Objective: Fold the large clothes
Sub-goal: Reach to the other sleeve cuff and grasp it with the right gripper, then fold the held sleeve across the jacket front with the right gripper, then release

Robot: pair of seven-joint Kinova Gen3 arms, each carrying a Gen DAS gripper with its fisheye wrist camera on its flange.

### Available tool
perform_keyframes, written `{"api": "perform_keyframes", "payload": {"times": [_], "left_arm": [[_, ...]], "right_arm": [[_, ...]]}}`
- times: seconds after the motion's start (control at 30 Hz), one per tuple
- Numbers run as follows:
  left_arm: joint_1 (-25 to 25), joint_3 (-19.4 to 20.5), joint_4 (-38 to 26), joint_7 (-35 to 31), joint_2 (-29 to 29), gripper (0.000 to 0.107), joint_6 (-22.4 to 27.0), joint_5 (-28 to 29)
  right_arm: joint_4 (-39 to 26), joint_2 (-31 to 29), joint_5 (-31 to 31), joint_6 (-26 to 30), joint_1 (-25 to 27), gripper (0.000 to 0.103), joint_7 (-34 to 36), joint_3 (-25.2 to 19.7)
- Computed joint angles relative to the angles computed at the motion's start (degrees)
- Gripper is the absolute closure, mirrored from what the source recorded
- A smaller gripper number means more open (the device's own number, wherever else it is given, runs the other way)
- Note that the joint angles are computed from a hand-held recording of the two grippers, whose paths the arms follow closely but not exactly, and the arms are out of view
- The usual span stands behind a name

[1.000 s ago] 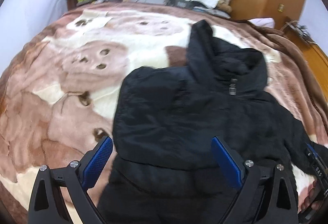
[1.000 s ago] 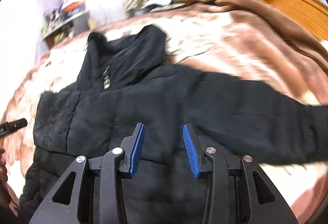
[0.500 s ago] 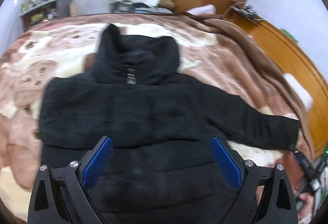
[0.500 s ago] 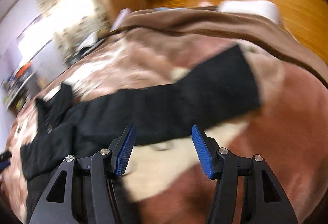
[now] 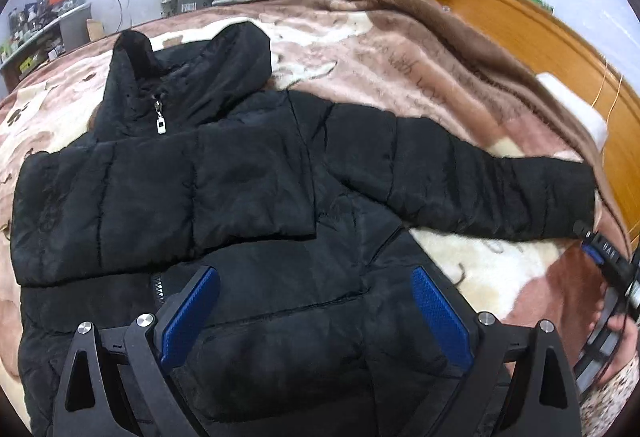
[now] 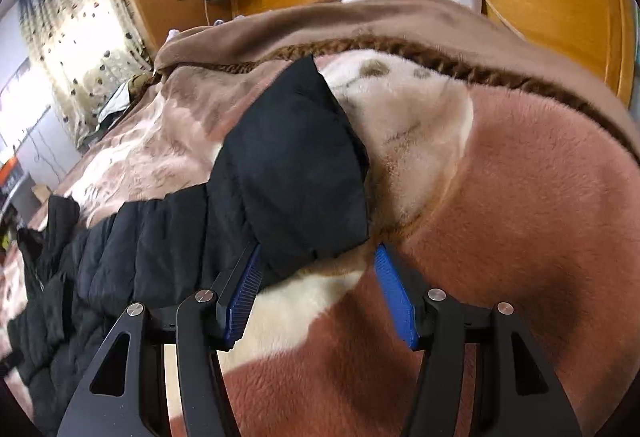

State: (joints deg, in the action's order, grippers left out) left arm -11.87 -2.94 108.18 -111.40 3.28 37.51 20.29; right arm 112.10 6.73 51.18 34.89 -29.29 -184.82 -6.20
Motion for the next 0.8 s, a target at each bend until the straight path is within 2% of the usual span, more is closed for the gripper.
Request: {"api": "perform_keyframes", "payload": {"times": [0.1, 0.2, 0.33, 0.4, 0.43, 0.5, 0.57, 0.73, 0.8], "left_arm": [[1.0, -0.4, 0.2, 1.5, 1.0, 0.01, -0.9, -2.1], [-0.8, 0.1, -0.4, -0.2, 2.5, 0.01, 0.4, 0.2], [-2.1, 0.3, -0.5, -1.6, 3.5, 0.01, 0.4, 1.3], [-3.4, 0.4, -0.8, -3.9, 3.9, 0.01, 1.5, 3.4], [-3.4, 0.4, -0.8, -3.9, 4.0, 0.01, 1.6, 3.3], [-4.3, 0.4, -0.7, -5.6, 3.8, 0.01, 1.8, 4.6], [-4.5, 0.2, -0.7, -5.7, 3.6, 0.01, 1.9, 4.7], [-4.1, -0.8, -0.9, -2.6, 3.0, 0.016, 1.9, 1.2], [-4.9, -0.8, -0.6, -4.0, 2.7, 0.016, 2.0, 2.1]], "right_arm": [[-0.8, 1.5, 1.4, -0.2, 0.1, 0.045, 1.2, 0.5], [-1.6, 2.6, 2.0, 0.5, -0.5, 0.045, 1.2, 1.2], [-1.4, 2.8, 2.4, -1.8, -0.2, 0.046, -0.7, 2.2], [-2.0, 2.8, 2.7, -0.5, -0.8, 0.068, -0.7, 2.2], [-2.1, 2.7, 3.8, 0.0, -1.4, 0.07, -1.4, 2.2], [-2.2, 2.4, 4.6, -0.1, -1.7, 0.082, -1.7, 1.9], [-2.4, 2.1, 5.4, -0.5, -1.7, 0.09, -1.9, 1.6], [-4.5, 1.3, 4.6, 2.0, -2.6, 0.094, 1.1, -0.1], [-5.0, 0.8, 6.3, 2.3, -3.6, 0.095, 1.1, -0.7]]}}
